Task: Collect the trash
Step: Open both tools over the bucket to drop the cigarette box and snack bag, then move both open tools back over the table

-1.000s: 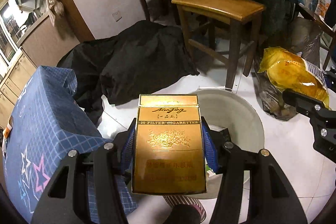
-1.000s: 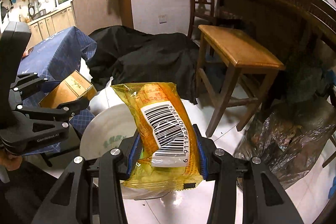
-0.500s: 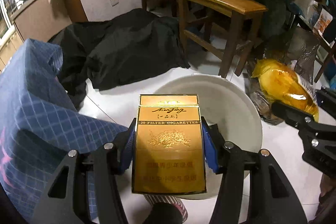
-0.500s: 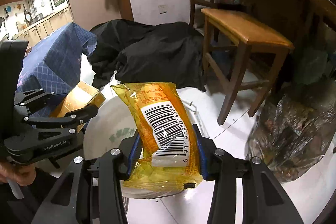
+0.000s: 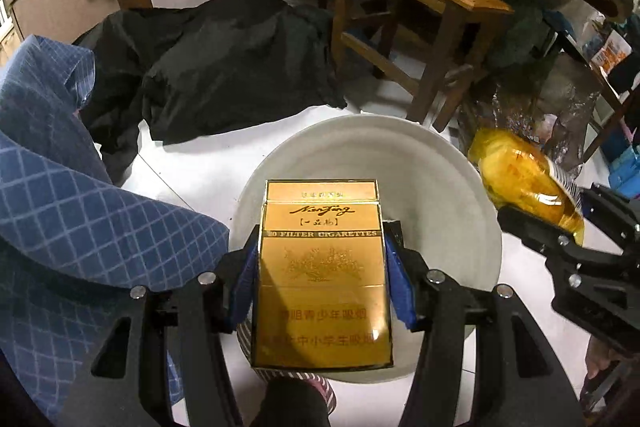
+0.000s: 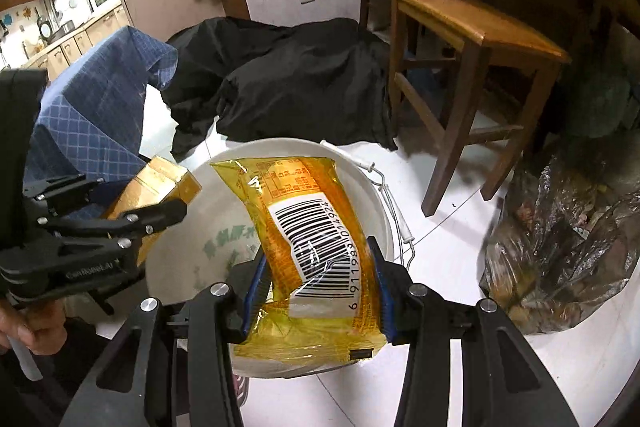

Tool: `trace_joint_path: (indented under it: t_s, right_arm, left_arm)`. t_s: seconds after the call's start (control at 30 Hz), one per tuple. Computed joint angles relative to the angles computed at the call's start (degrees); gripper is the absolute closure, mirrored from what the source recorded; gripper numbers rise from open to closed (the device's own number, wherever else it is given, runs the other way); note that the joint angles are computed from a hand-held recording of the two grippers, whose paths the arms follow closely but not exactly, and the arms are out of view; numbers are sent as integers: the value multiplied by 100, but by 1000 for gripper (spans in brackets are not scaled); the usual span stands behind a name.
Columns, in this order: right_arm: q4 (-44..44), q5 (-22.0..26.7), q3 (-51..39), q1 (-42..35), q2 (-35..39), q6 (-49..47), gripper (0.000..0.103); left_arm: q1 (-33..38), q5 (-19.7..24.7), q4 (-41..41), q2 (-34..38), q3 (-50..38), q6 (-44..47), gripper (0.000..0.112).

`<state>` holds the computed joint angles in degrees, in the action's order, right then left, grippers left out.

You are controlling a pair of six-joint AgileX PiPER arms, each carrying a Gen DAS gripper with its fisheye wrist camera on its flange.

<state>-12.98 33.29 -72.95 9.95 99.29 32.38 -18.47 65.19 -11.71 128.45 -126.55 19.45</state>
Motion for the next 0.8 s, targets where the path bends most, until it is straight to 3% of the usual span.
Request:
trace_joint_path:
  t_s: [0.47, 0.53, 0.57, 0.6, 0.67, 0.8]
  right_arm:
    - [173, 20, -636, -48, 693, -491, 57]
    - [218, -28, -707, -75, 781, -612, 48]
    - [91, -104, -677, -72, 784, -503, 36]
    - [120, -189, -645, -90, 776, -536, 32]
    - [146, -207, -647, -116, 781, -553, 32]
    - [39, -233, -572, -130, 743, -468, 32]
  left_arm:
    - [-48, 8, 85, 307, -399, -47, 59]
    - [-25, 36, 9, 312, -411, 30, 58]
    - [-21, 24, 10, 309, -394, 54, 51]
    - [-37, -47, 76, 282, -331, 25, 45]
    - [-61, -203, 186, 231, -201, -44, 38]
    - [-30, -14, 124, 365, -437, -37, 38]
